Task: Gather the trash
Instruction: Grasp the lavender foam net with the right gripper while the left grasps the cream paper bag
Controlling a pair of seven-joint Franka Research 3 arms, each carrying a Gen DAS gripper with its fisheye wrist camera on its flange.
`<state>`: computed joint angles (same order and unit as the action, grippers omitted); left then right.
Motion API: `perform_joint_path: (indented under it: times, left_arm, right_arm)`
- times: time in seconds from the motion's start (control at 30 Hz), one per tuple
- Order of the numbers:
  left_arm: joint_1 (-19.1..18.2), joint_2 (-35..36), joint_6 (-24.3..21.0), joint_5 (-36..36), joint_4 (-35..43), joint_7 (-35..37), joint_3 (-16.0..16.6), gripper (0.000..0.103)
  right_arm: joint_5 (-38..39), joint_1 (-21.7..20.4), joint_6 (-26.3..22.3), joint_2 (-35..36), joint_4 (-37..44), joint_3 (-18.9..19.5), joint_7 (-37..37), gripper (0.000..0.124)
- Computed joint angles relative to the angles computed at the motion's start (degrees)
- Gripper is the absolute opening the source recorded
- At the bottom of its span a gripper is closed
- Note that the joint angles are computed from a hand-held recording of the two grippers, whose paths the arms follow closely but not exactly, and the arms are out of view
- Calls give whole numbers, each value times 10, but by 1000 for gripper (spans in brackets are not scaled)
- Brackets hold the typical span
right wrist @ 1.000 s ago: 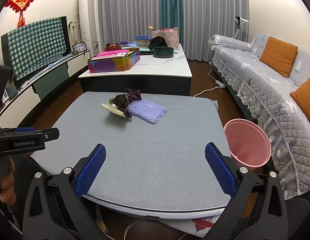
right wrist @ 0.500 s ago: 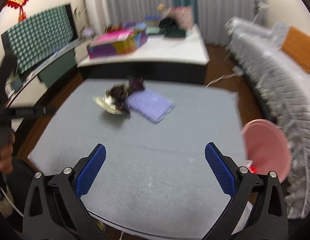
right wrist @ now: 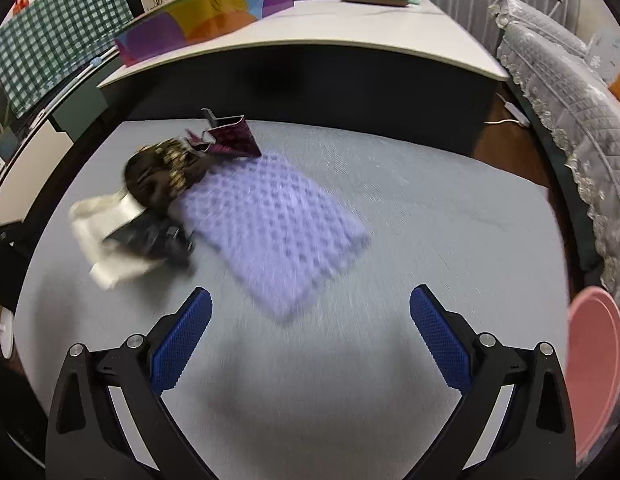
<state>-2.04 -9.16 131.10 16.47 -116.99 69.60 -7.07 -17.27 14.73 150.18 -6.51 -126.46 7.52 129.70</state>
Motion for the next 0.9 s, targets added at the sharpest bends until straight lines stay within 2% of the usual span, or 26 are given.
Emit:
perform_joint_path:
  times: [0.1,0.17,0.23,0.27,0.33,0.37,0.4,0.47,0.6,0.8,0.9]
  left_arm:
    - [8,16,-18,2,15,-11,4,83]
    - [7,23,-24,-22,21,6,8,83]
    - [7,28,-27,-15,22,12,5,83]
    - [6,28,-27,-10,22,14,4,83]
    - [4,26,-23,-4,19,18,1,83]
    - [2,23,-22,-4,17,20,0,83]
    - [1,21,-22,-6,15,22,0,83]
    - [-2,18,-20,-8,14,26,-2,83]
    - [-7,3,-5,4,1,22,-6,83]
    - [-24,-16,22,-39,-19,51,-6,83]
    - [-36,-20,52,-61,-24,57,-9,83]
  right_arm:
    - [0,3,1,57,49,-7,-9,98]
    - [4,10,-1,81,70,-16,-16,97]
    - [23,20,-13,101,87,-24,-26,87]
    - [-2,27,1,97,79,-29,-5,75]
    - [25,32,7,88,71,-29,-34,50]
    - [60,33,7,84,68,-27,-65,22]
    - [75,35,-2,77,67,-25,-77,16]
    - [42,40,-27,58,61,-24,-50,14]
    - [60,34,-50,-6,15,-15,-34,14]
    - [52,5,-118,-144,-67,26,15,14]
    - [55,-11,-145,-222,-111,46,43,14]
